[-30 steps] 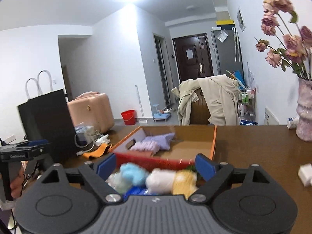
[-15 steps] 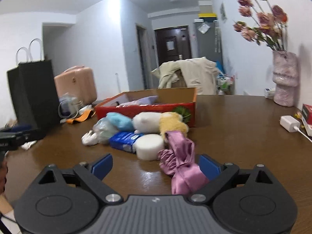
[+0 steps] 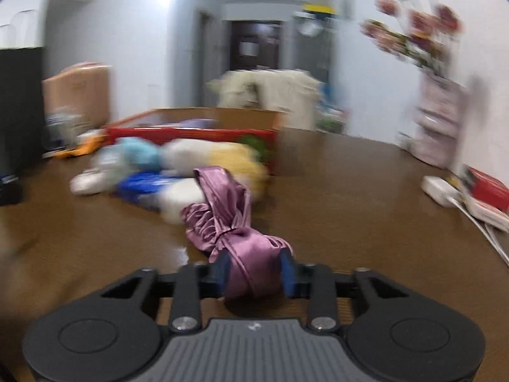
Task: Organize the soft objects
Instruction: 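Grasp the pink satin scrunchie with the right tool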
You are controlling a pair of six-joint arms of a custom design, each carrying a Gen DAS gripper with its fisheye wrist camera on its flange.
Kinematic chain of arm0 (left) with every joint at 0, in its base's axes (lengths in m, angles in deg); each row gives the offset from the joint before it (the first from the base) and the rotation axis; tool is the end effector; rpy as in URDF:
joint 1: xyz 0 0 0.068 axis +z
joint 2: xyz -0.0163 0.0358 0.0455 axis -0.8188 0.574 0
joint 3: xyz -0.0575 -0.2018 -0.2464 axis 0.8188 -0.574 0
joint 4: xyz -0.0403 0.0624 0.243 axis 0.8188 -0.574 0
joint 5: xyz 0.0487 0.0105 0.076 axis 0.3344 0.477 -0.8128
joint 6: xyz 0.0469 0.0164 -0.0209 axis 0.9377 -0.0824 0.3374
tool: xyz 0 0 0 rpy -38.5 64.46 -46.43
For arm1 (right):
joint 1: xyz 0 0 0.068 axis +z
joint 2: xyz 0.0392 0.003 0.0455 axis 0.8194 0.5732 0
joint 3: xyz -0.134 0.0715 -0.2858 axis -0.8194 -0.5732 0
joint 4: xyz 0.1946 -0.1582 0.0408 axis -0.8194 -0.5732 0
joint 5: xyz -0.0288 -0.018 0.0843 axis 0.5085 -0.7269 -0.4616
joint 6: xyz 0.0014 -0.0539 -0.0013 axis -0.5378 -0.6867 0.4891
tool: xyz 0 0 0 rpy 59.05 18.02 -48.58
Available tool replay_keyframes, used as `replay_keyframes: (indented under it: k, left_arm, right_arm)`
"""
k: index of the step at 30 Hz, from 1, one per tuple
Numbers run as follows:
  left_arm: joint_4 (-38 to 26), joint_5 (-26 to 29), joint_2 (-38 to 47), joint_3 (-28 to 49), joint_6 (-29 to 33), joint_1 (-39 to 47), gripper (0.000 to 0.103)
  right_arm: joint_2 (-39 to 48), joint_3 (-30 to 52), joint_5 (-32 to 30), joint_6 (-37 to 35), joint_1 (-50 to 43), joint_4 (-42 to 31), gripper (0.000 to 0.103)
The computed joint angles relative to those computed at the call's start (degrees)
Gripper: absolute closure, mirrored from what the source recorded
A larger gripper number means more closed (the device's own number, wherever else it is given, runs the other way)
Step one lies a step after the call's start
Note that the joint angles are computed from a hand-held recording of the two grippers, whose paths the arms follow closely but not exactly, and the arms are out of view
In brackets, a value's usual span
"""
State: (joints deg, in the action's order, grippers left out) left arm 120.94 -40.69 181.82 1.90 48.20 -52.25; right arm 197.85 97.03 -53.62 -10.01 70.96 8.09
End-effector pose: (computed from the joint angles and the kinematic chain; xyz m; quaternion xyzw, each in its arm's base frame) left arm 0.2980 0.0057 0.0674 0.0566 0.8302 -0.0819 0.5485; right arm 0.3140 0.0876 0.0443 -0.0988 0.8611 0.0522 0.4960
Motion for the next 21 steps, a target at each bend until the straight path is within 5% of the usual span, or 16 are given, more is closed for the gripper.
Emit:
replay_keyframes:
  k: [3,5,8,15,21]
  left_arm:
    - [-2.57,2.36,-0.36,1.32,-1.85,-0.55,0.0]
    - [-5.87,5.04,-0.79,2.91,-3.92,-1.39,0.0]
    - [-9.4,6.45,-0.78,4.61,-4.82,-4.11,0.0]
    - [-6.73,12.27,2.41,4.41,-3.27,-4.76,0.006]
    - [-15.59,13.47,1.7,6.86,-0.13,-5.87,0.041]
  right_arm:
    - [-0.89,-4.49,-10.8,-7.71,-0.19,2.23,0.074]
    - [-1.72,-5.89,-12.26,-10.35,-0.2,1.25,0.07]
    - [-3.32,-6.9,-11.82,-7.57,-1.52,0.94,0.063]
    - [-3.87,-9.5,-25.74,1.74,-9.16,10.29,0.059]
    - [-1.15,-0.03,-19.5,7.55,-7.59,-0.95,0.067]
